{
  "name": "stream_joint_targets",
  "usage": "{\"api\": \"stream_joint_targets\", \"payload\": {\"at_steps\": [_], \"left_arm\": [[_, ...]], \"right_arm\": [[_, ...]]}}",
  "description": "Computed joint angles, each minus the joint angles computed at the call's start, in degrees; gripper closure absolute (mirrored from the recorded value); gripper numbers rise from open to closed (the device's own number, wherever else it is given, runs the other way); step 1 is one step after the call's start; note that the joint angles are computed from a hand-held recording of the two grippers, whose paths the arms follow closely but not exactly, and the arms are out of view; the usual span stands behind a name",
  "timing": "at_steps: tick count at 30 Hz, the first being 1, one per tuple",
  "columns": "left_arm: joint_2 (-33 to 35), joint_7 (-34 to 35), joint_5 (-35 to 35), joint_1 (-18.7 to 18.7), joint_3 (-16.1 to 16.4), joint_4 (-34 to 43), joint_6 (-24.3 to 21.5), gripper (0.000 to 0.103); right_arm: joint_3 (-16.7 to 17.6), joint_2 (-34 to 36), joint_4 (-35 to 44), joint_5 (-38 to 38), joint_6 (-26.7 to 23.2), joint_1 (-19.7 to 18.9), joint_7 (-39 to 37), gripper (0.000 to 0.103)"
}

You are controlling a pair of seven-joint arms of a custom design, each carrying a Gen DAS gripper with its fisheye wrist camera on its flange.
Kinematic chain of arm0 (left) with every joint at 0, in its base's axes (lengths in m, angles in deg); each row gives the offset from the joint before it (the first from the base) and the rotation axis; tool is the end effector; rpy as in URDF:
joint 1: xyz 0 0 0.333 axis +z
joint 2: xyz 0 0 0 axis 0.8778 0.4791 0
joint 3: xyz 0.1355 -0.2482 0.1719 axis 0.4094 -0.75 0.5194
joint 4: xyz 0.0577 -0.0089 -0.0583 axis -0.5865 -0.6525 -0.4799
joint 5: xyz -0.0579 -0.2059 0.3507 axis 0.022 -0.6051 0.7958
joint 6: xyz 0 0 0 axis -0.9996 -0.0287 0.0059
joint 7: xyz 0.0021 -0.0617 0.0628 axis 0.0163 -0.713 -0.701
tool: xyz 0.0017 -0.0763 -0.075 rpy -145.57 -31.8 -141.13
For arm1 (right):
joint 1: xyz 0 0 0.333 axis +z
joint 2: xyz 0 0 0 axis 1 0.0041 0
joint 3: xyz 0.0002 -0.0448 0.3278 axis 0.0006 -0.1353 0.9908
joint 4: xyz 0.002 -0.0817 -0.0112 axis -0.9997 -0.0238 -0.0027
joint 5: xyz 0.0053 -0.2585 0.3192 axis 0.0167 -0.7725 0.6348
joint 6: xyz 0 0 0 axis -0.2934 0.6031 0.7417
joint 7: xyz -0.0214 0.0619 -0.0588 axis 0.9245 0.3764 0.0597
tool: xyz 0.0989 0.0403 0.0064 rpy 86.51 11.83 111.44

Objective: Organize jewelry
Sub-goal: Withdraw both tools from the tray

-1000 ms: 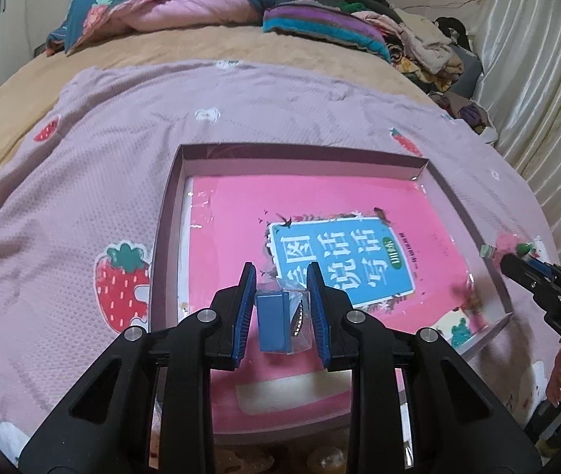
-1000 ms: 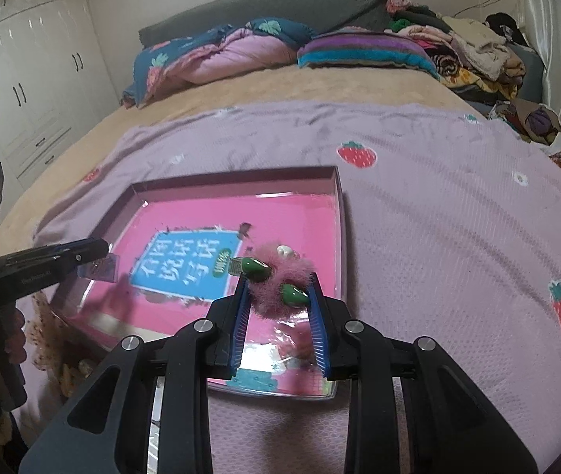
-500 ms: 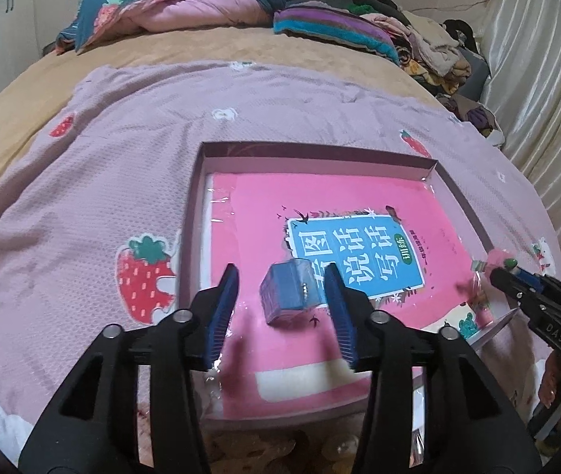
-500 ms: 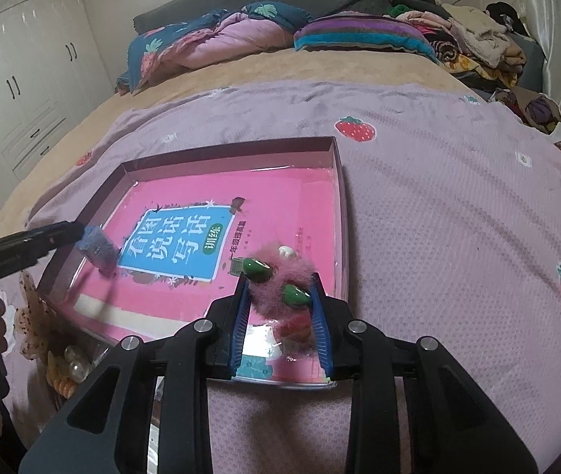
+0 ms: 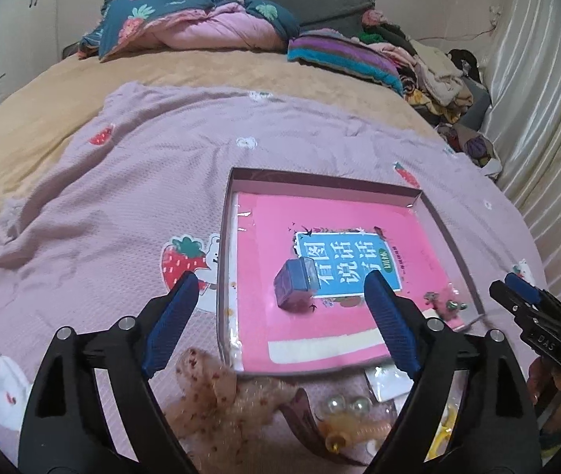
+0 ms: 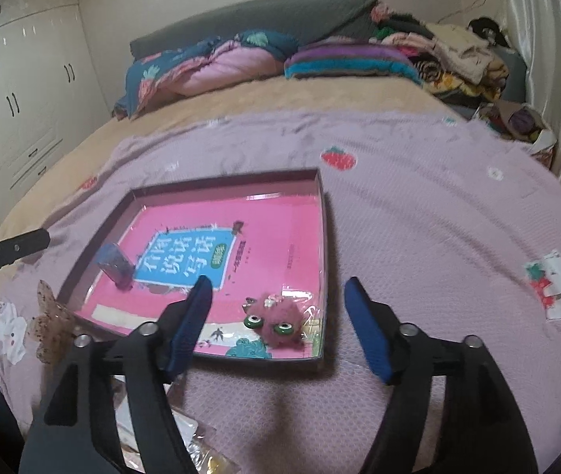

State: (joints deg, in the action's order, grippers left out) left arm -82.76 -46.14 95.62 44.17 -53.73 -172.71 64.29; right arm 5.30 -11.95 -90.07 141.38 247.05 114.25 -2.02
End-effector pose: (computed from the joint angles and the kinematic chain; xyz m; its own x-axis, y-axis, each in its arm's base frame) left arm 0.3580 -0.2884 0.4688 0.3350 -0.9193 0.2065 -0.6419 -0.3831 -0.6643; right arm 0.4908 0.2197 0.4279 0.5463 -0.8222 -0.1598 -0.6278 -0.2756 -0.7280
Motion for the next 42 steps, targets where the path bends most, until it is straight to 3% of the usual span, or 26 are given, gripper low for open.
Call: {"api": "stream_joint_targets", "payload": {"at_steps": [3, 5, 14, 27, 42], "left_arm": [[-1.8, -0.4, 0.0, -0.5, -0.5, -0.3, -1.1, 0.015], [-3.1, -0.7, 0.1, -0.8, -1.0, -0.4, -2.0, 0.014], [-6.8, -1.6, 0.3, -2.6, -2.7, -0.7, -4.5, 0.01], [-10.3, -3.2, -0.4, -6.1, -4.7, -2.1, -8.3, 0.01], [-13.9, -4.8, -4.7, -11.1, -5.1, -6.6, -12.1, 0.01]], "right_arm": [[-0.1, -2.5, -1.1, 3.2, 0.8, 0.7, -3.1, 0.025], [-0.6, -4.6, -1.9, 7.8, 2.0, 1.9, -7.5, 0.018], [-1.7, -13.3, -6.7, 15.1, 2.0, 4.1, -14.1, 0.011], [-2.5, -21.3, -13.2, 10.0, 2.0, 5.9, -9.3, 0.011], [-3.0, -26.7, -20.0, -1.3, 2.2, 8.8, -0.4, 0.011]]}}
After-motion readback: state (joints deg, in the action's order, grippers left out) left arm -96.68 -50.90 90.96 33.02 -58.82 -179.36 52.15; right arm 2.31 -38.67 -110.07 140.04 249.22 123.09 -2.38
